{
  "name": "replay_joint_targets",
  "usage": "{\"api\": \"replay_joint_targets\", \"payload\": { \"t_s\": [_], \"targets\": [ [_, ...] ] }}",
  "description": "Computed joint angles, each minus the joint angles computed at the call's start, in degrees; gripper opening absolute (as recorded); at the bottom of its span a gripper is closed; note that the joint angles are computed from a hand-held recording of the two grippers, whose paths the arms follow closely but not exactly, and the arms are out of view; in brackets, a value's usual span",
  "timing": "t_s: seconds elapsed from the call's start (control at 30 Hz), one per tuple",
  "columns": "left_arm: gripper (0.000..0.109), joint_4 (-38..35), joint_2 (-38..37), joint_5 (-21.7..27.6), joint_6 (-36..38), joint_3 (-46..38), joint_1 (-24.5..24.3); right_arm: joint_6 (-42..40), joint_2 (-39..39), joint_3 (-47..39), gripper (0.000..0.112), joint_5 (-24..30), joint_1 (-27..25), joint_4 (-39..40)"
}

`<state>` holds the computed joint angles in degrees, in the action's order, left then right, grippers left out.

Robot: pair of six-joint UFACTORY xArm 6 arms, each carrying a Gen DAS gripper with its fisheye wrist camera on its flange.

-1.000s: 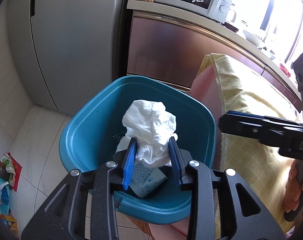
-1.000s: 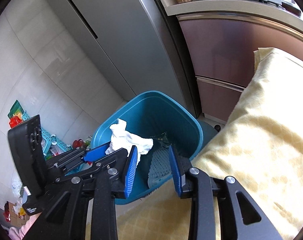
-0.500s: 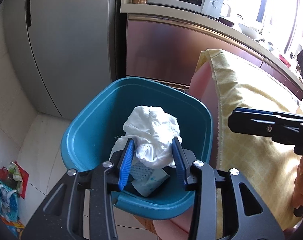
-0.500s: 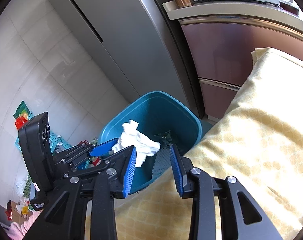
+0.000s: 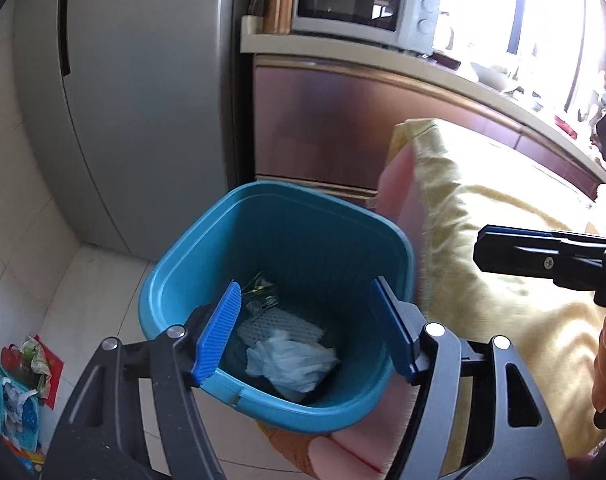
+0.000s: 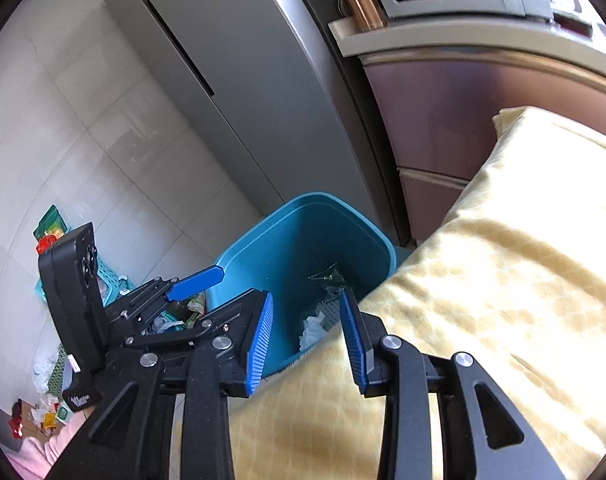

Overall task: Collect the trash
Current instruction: 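Grasp the green-printed plastic bag with the left tool while the right tool grasps a white tissue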

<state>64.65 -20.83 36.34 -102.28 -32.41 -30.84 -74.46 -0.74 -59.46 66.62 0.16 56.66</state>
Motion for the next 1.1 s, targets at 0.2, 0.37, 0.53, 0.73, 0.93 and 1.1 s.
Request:
{"api": "replay_joint_targets", "payload": {
  "t_s": [0.2, 0.37, 0.53, 0.73, 0.93, 1.1],
  "targets": [
    [0.074, 4.72, -0.48, -1.27, -2.77, -2.22, -4.03, -6.85, -4.49, 2.65, 0.038, 4.33, -8.11, 2.36],
    [0.076, 9.75, 2.88, -5.12, -5.3, -6.49, -7.04, -11.21, -6.45, 3.76, 0.043, 7.93, -17.53, 4.2],
    [0.076, 13.38, 10.3, -11.45, -5.99, -13.71, -9.25, -12.33, -5.61, 2.96, 0.043, 7.16, -25.47, 4.99],
    [0.076, 14.27, 21.02, -19.97, -3.05, -24.19, -10.94, -10.66, -2.2, 0.17, 0.043, 3.22, -31.61, 6.25],
    [0.077, 8.45, 30.59, -25.84, 5.17, -33.32, -13.26, -9.22, 2.49, -3.05, 0.043, -0.76, -35.26, 6.98],
    [0.079, -3.55, 37.5, -26.46, 18.02, -39.82, -15.73, -8.33, 6.07, -5.2, 0.043, -3.61, -36.39, 6.42]
  ]
}}
